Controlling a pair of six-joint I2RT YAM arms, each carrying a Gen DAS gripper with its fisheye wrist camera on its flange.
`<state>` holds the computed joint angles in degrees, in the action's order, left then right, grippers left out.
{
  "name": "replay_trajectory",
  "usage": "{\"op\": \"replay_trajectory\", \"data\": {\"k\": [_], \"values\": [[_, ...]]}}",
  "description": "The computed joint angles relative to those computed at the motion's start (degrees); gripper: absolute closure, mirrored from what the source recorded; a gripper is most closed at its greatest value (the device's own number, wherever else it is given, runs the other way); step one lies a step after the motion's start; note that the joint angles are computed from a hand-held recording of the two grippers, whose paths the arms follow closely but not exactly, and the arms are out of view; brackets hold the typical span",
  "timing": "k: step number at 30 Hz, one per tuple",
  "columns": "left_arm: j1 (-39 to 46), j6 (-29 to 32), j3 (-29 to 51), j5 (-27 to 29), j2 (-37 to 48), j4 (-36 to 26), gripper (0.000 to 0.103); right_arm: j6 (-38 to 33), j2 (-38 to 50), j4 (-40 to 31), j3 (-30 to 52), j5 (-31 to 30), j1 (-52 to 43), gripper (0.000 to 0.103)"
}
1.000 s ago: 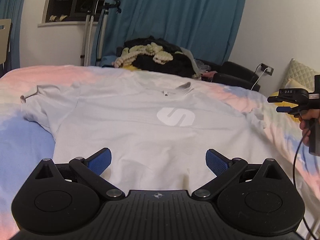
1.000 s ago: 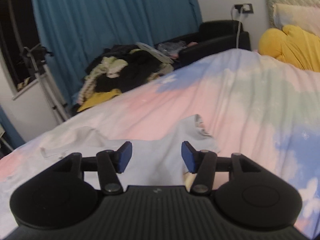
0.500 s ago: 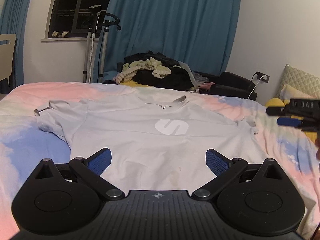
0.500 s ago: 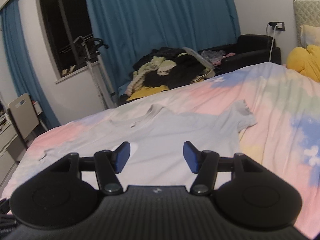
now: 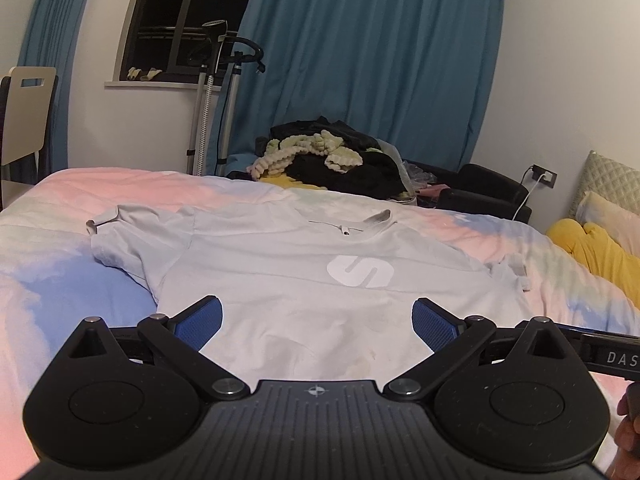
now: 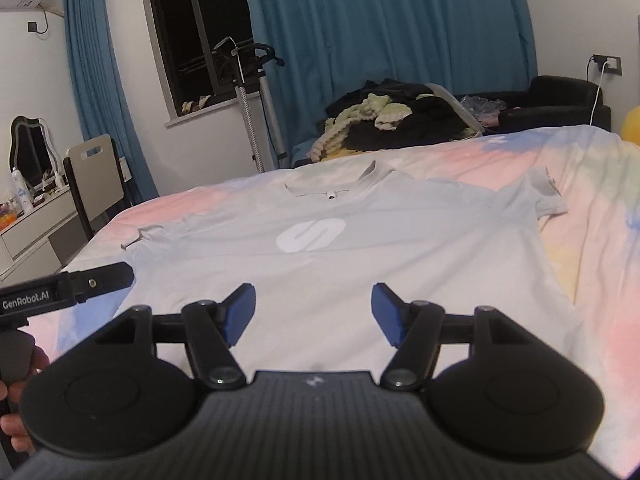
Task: Fold clothes
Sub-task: 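Open the right gripper and hold both tools above the flat shirt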
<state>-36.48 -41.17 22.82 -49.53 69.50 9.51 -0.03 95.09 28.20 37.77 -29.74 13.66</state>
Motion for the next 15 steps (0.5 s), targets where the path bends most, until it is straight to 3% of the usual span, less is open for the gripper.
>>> {"op": "replay_trajectory", "data": {"k": [6,15], "values": [[1.7,-1.2,0.4,1.2,1.1,-0.3,0.001,0.6,3.0,2.3,1.4,0.0,0.7,0.030],[2.8,-1.2,0.2,2.9,1.6,0.1,0.001,1.5,5.1,2.5,3.1,-1.5,0.0,0.029]]}}
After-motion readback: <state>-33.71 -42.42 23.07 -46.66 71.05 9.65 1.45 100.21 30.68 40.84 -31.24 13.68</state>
